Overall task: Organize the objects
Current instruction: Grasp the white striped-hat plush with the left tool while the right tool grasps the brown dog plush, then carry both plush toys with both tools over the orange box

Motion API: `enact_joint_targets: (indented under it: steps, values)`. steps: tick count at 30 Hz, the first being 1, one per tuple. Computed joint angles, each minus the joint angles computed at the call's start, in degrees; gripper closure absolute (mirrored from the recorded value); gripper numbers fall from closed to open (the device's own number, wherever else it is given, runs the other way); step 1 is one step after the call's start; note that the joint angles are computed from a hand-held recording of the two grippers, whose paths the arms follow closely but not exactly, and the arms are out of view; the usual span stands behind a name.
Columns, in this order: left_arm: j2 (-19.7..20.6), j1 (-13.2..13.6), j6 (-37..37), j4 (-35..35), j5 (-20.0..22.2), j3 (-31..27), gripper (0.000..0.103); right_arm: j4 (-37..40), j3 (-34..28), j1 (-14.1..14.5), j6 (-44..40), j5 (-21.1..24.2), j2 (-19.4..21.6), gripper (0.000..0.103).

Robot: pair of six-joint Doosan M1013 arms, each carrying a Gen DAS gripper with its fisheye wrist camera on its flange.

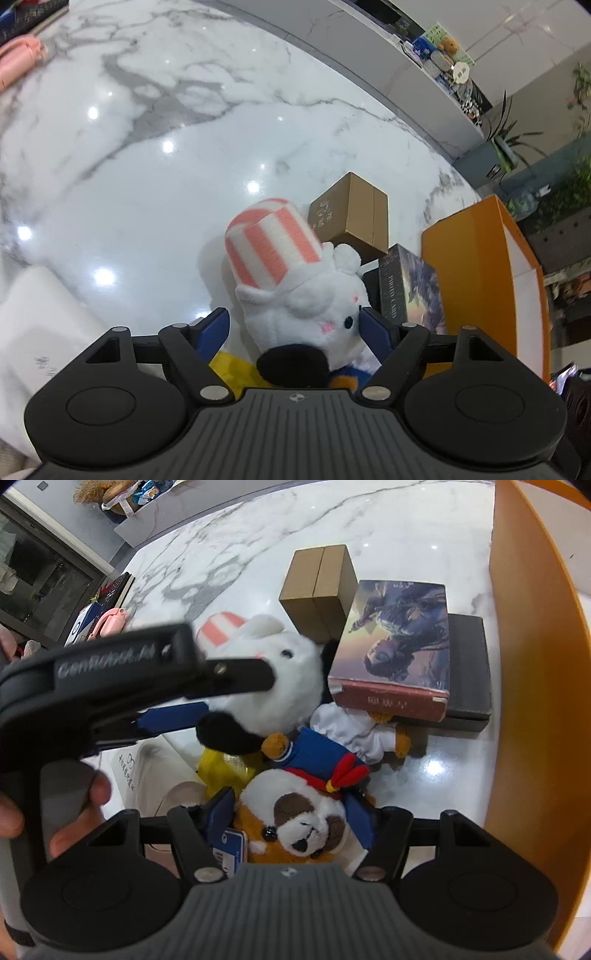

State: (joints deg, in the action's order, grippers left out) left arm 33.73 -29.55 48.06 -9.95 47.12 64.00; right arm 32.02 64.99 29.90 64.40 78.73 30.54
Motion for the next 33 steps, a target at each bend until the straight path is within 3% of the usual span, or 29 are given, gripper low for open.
enact_joint_targets:
  steps: [3,5,10,20,28,33]
  values:
    - [-0.1,0.2,0.2,-2.3,-2.7,1.1,0.018,0.6,0.2,-0.2,-0.3,0.0,0.0,0.036]
    - [-0.2,0.4,1.7,-4.8,-3.9,1.6,0.029,0.7,0.4,-0.2,-0.7,-0.2,-0.1,0.037]
    - [-0.6,-0.2,-0.1,-0.7,-2.8,1.2,0.035,0.3,0.8,-0.3,-3.2,-0.3,-0.7,0.042]
    - [-5.0,-1.6,0.5,6.1,-1.9,3.6,0.035,2.4,0.7,-1.7,-6.9,3.6,-1.8,0.044]
    - [-8.2,-3.9,5.8,8.9,-1.3,3.8,0.035,5.7,3.1,-4.7,-14.2,3.4,-5.8,0.044]
    - [-8.1,-5.9,11.2,9.1,-0.5,1.1,0.035,8.4,3.0,-7.6,-17.9,1.4,-7.7,0.044]
